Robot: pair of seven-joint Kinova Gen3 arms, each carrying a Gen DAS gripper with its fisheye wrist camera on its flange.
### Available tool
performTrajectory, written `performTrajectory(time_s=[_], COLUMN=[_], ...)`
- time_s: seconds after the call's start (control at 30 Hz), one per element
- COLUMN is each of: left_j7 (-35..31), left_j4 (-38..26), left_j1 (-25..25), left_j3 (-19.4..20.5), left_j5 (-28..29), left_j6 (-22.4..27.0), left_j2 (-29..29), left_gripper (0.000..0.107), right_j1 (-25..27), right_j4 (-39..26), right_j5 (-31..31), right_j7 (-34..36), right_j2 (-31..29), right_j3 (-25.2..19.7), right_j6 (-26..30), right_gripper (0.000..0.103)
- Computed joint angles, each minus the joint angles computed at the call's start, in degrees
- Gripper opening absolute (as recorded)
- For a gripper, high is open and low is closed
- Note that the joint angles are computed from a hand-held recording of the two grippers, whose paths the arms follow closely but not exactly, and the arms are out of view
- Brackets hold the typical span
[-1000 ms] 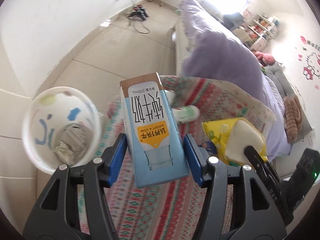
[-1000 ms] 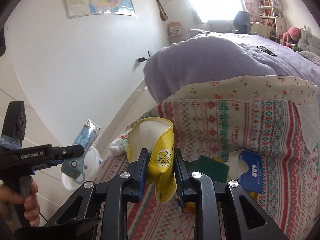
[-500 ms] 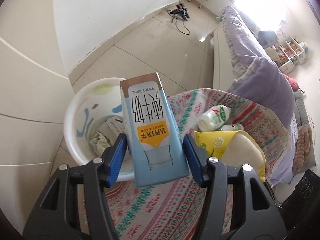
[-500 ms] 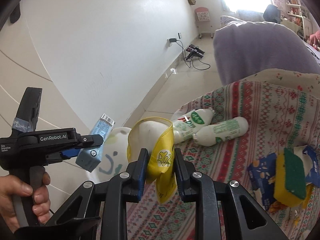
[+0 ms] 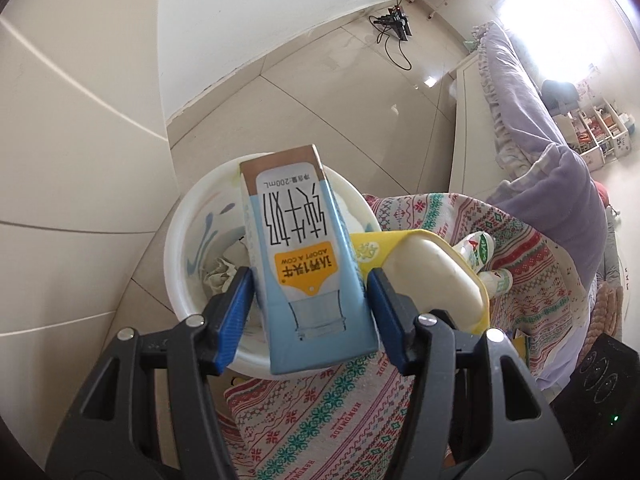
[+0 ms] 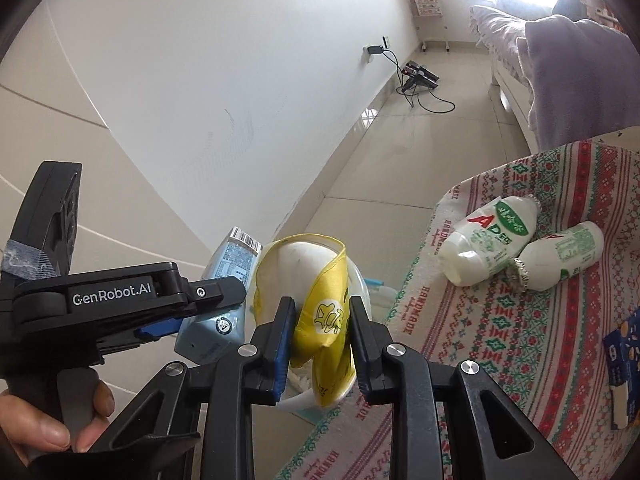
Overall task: Collect trash
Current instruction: 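Drop the carton and yellow wrapper into the white bin with both grippers, then grasp the white AD milk bottle with the left gripper while the right grasps the green sponge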
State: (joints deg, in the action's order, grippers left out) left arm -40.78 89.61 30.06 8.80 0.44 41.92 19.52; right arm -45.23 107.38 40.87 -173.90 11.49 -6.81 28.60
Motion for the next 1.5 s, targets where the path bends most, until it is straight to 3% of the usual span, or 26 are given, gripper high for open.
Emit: performTrajectory(time_s=[0.2, 0.4, 0.57, 0.63, 0.73, 0.9, 1.1, 1.23, 1.4, 1.5], left_j7=[-3.65, -2.02, -2.15, -0.86, 2.08, 1.27, 2.43, -1.29, -3.78, -6.01], left_j4=[2.39, 6.22, 6.98, 7.89, 7.89, 6.55, 4.81, 1.72, -4.88, -7.90], left_j1=[-4.11, -5.38, -6.03, -5.64, -4.43, -4.09, -1.95, -0.96, 5.15, 7.77], left_j3=[1.87, 1.16, 1.35, 0.69, -0.30, 0.50, 0.23, 2.11, 1.94, 2.38], left_j5=[6.83, 9.36, 9.90, 9.52, 6.89, 5.40, 2.03, 1.61, -3.68, -4.84], left_j6=[-2.03, -6.06, -6.53, -7.60, -7.55, -6.68, -6.10, -5.03, -1.62, -0.94], left_j2=[-0.23, -2.69, -3.17, -3.88, -4.34, -3.88, -3.48, -1.89, 1.16, 2.78], left_gripper=[0.066, 0.069, 0.069, 0.069, 0.069, 0.069, 0.069, 0.069, 0.069, 0.070], right_j1=[-1.04, 0.37, -1.25, -1.83, -1.87, -3.60, -2.14, -0.42, 4.08, 7.39], right_j4=[-2.76, -3.39, -4.62, -5.22, -6.39, -5.39, -2.24, -0.17, 3.80, 6.43], right_j5=[-2.11, -5.03, -6.39, -6.34, -7.11, -5.87, -3.88, -3.28, -7.69, -10.53], right_j7=[1.74, 5.96, 7.26, 7.08, 8.10, 6.62, 5.59, 6.57, 10.49, 11.97], right_j2=[2.82, 5.53, 6.87, 7.41, 8.26, 6.45, 0.55, -5.89, -16.08, -23.03], right_j3=[0.03, 2.05, 4.64, 5.65, 6.07, 7.34, 4.44, 1.19, -1.67, -1.91], right_j6=[1.15, -2.58, -3.21, -3.32, -3.42, -1.58, 3.64, 10.19, 15.52, 18.91], right_gripper=[0.029, 0.031, 0.033, 0.043, 0.045, 0.045, 0.045, 0.049, 0.052, 0.059])
